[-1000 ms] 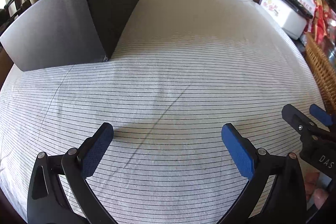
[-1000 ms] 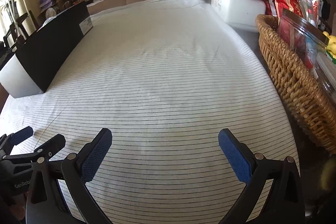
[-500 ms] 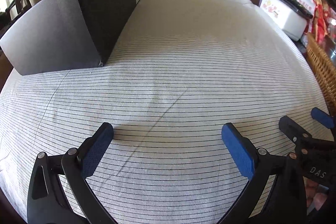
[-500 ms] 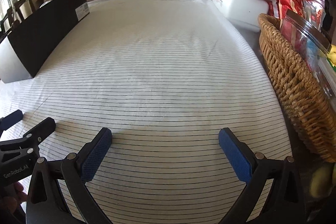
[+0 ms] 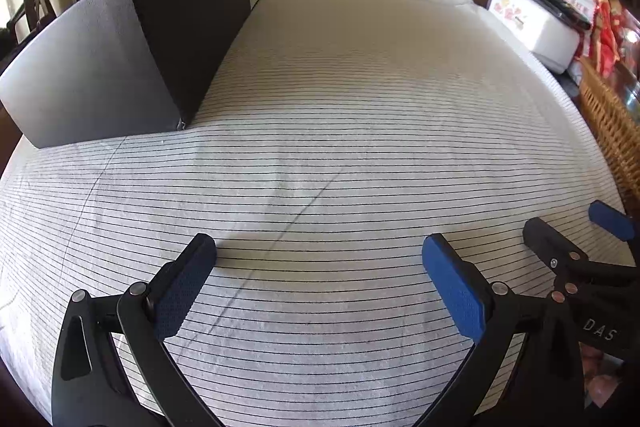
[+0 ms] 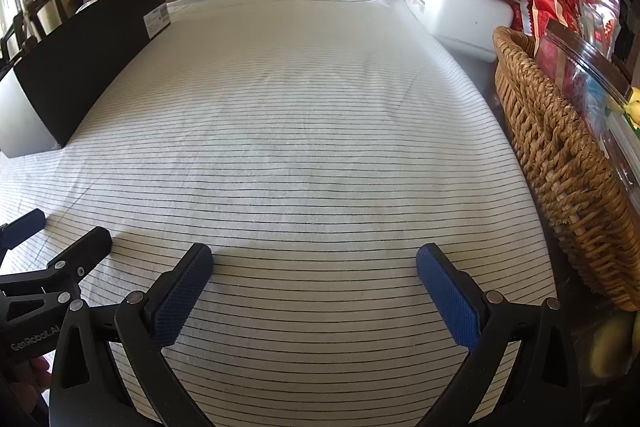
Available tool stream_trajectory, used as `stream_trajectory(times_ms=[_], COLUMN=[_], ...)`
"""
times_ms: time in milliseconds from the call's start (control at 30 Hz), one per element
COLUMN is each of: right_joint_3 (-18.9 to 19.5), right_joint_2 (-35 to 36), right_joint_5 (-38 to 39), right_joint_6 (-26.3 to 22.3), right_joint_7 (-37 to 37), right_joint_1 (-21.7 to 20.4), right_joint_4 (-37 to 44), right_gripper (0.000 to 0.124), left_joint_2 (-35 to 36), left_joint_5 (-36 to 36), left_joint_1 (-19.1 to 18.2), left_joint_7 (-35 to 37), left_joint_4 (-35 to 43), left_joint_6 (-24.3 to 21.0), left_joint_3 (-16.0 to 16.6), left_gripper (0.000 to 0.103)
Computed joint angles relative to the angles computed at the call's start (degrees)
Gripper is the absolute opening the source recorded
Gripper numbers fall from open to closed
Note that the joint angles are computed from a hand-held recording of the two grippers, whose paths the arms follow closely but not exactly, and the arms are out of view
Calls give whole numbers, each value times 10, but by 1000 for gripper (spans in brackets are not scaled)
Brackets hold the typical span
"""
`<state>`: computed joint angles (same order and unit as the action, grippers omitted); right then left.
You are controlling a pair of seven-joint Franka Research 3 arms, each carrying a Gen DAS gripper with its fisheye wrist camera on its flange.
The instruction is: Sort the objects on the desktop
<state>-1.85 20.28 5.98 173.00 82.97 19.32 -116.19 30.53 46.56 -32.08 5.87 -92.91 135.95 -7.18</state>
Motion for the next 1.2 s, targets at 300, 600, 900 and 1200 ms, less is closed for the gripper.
stream_trajectory(times_ms=[300,600,900,1200], right_joint_3=[-7,-6,-5,-5], right_joint_2=[0,-1,-1,-1], right_joint_5=[-3,-6,-6,-6], right_joint_6=[-1,-1,-1,-1], right_joint_7=[9,11,11,11], right_joint_1=[6,5,4,4], right_joint_4=[1,-1,-1,0], right_gripper=[103,103,103,103], left_joint_2=[4,5,4,4], left_joint_5=[-3,-3,-4,-4], left_joint_1=[0,0,-1,0], left_joint_7=[3,3,3,4], left_joint_4=[6,6,7,6], left_joint_6=[1,2,1,1], left_joint_3=[1,2,2,2], left_gripper=[103,103,103,103])
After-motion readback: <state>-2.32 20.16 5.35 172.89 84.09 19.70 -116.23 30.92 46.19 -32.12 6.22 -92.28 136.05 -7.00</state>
